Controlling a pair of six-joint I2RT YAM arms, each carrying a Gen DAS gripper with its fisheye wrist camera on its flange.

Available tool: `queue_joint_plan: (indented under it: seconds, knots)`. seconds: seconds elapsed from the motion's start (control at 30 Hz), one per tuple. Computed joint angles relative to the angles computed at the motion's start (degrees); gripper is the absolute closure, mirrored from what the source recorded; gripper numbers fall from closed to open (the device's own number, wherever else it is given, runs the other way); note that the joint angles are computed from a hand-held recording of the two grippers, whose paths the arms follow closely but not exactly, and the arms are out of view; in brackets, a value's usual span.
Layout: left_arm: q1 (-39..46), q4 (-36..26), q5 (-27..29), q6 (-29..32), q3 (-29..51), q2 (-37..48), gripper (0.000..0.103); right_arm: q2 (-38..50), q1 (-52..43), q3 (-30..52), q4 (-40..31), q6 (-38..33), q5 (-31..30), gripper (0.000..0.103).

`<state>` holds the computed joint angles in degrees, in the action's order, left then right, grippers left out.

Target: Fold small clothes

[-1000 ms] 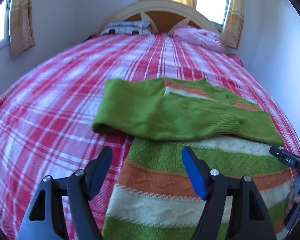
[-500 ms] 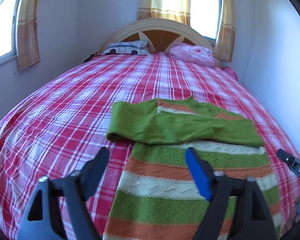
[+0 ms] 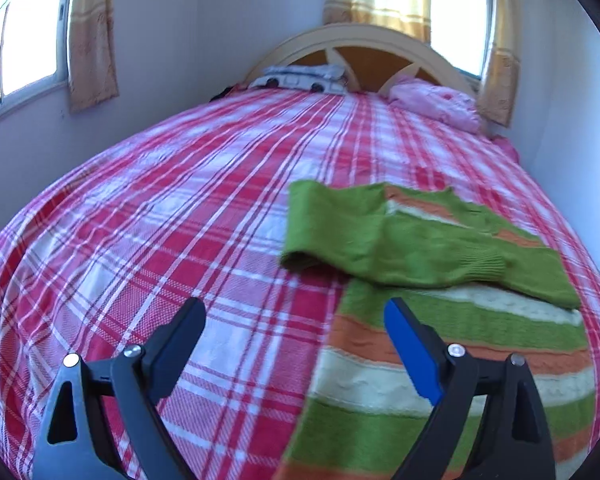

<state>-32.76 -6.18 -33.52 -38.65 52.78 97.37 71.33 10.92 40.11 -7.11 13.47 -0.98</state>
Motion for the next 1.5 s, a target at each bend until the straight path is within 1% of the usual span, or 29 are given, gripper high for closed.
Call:
queue_joint_plan:
  seconds: [0.1, 0.2, 0.3, 0.37, 0.4, 0.5, 0.6, 0.67, 0.7, 0.73, 0.8, 0.83, 0.9, 0.97, 1.03, 1.17, 1.27, 1.4, 1.5]
  knots:
    - [2.3, 0.8, 1.6, 1.3, 1.4, 2.6, 0.01, 7.2, 1.2, 5.8, 0.9, 1.3, -1.6, 0.043]
    - [4.3, 1.9, 4.7, 1.7, 3.8, 6.3, 0.01, 16.9, 3.4, 15.6, -0.5, 2.1, -5.1, 0.043]
    - [5.2, 4.5, 6.8, -0.7, 4.3, 10.1, 0.01, 24.4, 5.9, 23.7, -1.9, 0.8, -4.1, 0.043]
    - [5.5, 6.0, 8.1, -2.4, 4.0, 12.3, 0.01, 30.9, 6.0, 29.1, -2.1, 1.5, -4.2, 0.043]
    - [5.7, 5.7, 9.0, -3.1, 4.3, 13.5, 0.01, 33.7, 6.1, 31.1, -2.3, 1.8, -3.2, 0.043]
    - [3.8, 7.7, 5.6, -3.1, 3.3, 13.5, 0.01, 41.6, 6.3, 37.7, -5.0, 1.4, -0.9, 0.043]
    - [3.4, 7.0, 5.3, -3.2, 4.1, 14.4, 0.009, 47.9, 6.6, 42.9, -6.4, 0.4, 1.2, 0.043]
    - [3.3, 7.9, 5.2, -3.3, 3.3, 13.9, 0.007, 51.1, 6.8, 45.6, -7.1, -0.3, 1.6, 0.045]
    - [3.3, 8.1, 5.3, -3.2, 3.2, 13.9, 0.006, 52.9, 7.1, 47.4, -8.4, -1.0, 1.9, 0.061]
    - [3.3, 8.7, 5.5, -2.9, 2.9, 13.8, 0.005, 53.9, 7.4, 48.3, -9.2, -1.4, 2.4, 0.084]
    - [3.2, 9.0, 5.6, -3.1, 2.6, 13.6, 0.004, 53.8, 7.9, 47.4, -7.2, -2.4, 3.6, 0.087]
    - [3.4, 9.2, 5.7, -2.9, 2.5, 13.6, 0.004, 53.7, 8.0, 47.4, -7.0, -3.2, 3.9, 0.094]
    - [3.9, 9.8, 6.1, -2.5, 2.4, 13.8, 0.004, 53.0, 8.1, 47.8, -7.3, -3.8, 3.6, 0.098]
    - [4.0, 10.1, 6.4, -2.5, 2.5, 13.9, 0.003, 51.1, 8.0, 48.0, -7.0, -4.3, 3.0, 0.099]
    - [4.0, 10.3, 6.5, -2.6, 2.6, 14.1, 0.003, 48.4, 8.2, 48.2, -6.4, -5.7, 3.6, 0.099]
    - [4.0, 10.2, 6.5, -2.6, 2.6, 14.1, 0.003, 44.3, 8.2, 51.2, -7.4, -8.9, 7.3, 0.099]
    - [4.1, 10.4, 6.6, -2.5, 2.6, 14.2, 0.003, 40.8, 6.9, 51.9, -7.3, -11.1, 9.6, 0.099]
    - [4.2, 10.7, 6.7, -2.6, 2.5, 14.3, 0.003, 36.1, 3.2, 48.4, -5.3, -14.7, 13.3, 0.099]
    - [4.0, 9.9, 6.3, -2.7, 3.1, 14.6, 0.003, 35.0, -0.9, 45.0, -4.1, -14.8, 13.0, 0.099]
